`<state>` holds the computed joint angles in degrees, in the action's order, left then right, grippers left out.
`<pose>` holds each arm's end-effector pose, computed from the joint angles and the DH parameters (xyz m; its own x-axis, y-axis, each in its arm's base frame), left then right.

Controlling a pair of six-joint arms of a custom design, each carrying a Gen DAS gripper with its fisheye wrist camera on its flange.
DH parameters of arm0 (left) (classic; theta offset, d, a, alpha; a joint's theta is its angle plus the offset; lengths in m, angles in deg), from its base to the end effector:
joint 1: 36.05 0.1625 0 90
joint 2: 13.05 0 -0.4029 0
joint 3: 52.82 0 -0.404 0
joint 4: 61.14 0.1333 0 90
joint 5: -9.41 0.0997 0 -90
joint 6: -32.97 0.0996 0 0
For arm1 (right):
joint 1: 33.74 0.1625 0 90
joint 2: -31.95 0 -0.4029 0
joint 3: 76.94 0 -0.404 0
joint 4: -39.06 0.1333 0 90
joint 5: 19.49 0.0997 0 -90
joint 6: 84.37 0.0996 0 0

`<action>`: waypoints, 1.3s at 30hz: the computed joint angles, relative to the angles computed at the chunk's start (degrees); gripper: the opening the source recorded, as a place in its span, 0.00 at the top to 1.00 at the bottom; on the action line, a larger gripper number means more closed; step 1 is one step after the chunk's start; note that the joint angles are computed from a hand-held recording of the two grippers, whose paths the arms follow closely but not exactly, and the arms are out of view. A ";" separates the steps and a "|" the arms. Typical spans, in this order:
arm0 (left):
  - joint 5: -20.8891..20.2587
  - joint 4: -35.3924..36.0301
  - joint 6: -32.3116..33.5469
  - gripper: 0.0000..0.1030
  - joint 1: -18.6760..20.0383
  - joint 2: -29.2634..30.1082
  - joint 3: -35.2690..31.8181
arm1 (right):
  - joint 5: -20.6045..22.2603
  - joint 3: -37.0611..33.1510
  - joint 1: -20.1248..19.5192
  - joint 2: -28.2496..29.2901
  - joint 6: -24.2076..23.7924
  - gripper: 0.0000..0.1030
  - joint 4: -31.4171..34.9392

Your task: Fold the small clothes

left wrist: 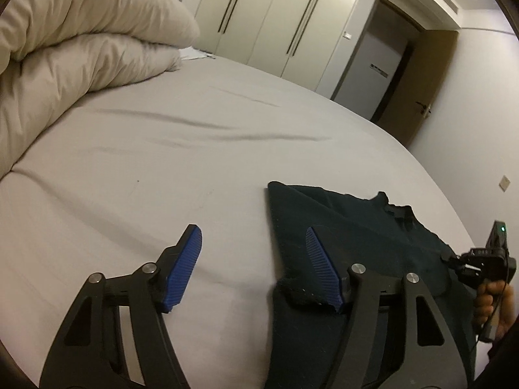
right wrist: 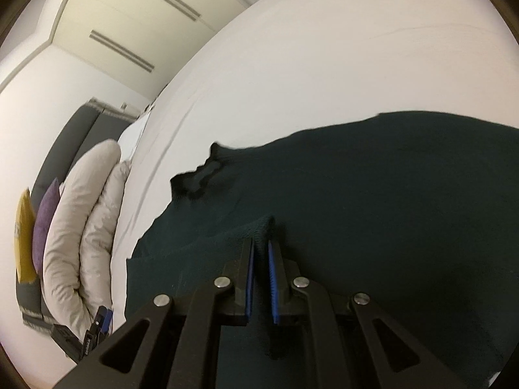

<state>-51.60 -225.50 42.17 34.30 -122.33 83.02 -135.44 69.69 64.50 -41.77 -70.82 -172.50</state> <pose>0.0500 -0.3999 0.3775 -0.8962 0.0577 -0.4398 0.3740 0.6315 -0.6792 0.1411 -0.3481 0.1788 -0.9331 0.3440 0.1052 0.1275 0.5897 -0.7975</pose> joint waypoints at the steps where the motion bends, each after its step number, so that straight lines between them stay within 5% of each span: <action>1: -0.28 -0.18 -0.23 0.36 0.40 0.31 -0.16 | -0.09 0.32 0.12 -0.48 0.43 0.93 0.29; 10: -4.51 1.35 -4.77 0.36 4.60 1.36 -2.37 | 0.93 2.30 0.32 -3.23 2.03 0.90 4.76; 11: -4.88 1.41 -4.56 0.36 4.56 1.25 -2.35 | 1.70 2.06 0.37 -3.69 3.04 0.86 6.92; 13: -6.65 1.63 -3.17 0.36 4.32 0.80 -2.12 | 1.58 1.55 1.06 -3.09 3.93 0.62 8.07; 19: -5.02 6.80 1.14 0.36 -0.70 -1.34 -0.59 | -3.45 -1.84 5.14 1.11 6.80 0.47 12.35; 23: -1.68 12.38 3.72 0.36 -4.67 -2.17 0.98 | -5.85 -3.28 6.47 1.82 6.43 0.51 15.57; 27: -4.11 15.25 3.71 0.36 -5.11 -2.28 1.86 | -7.11 -2.83 6.80 0.49 7.67 0.86 18.01; 35: -2.59 20.37 3.96 0.36 -6.78 -2.35 2.79 | -4.60 -0.05 7.11 0.61 9.18 0.90 11.64; 37: 2.09 21.85 5.02 0.36 -9.36 -3.22 4.05 | -2.64 0.33 6.47 0.37 10.17 0.90 11.43; 39: 12.17 20.54 7.67 0.36 -14.26 -5.46 7.78 | -0.47 0.93 5.56 0.24 11.54 0.90 10.36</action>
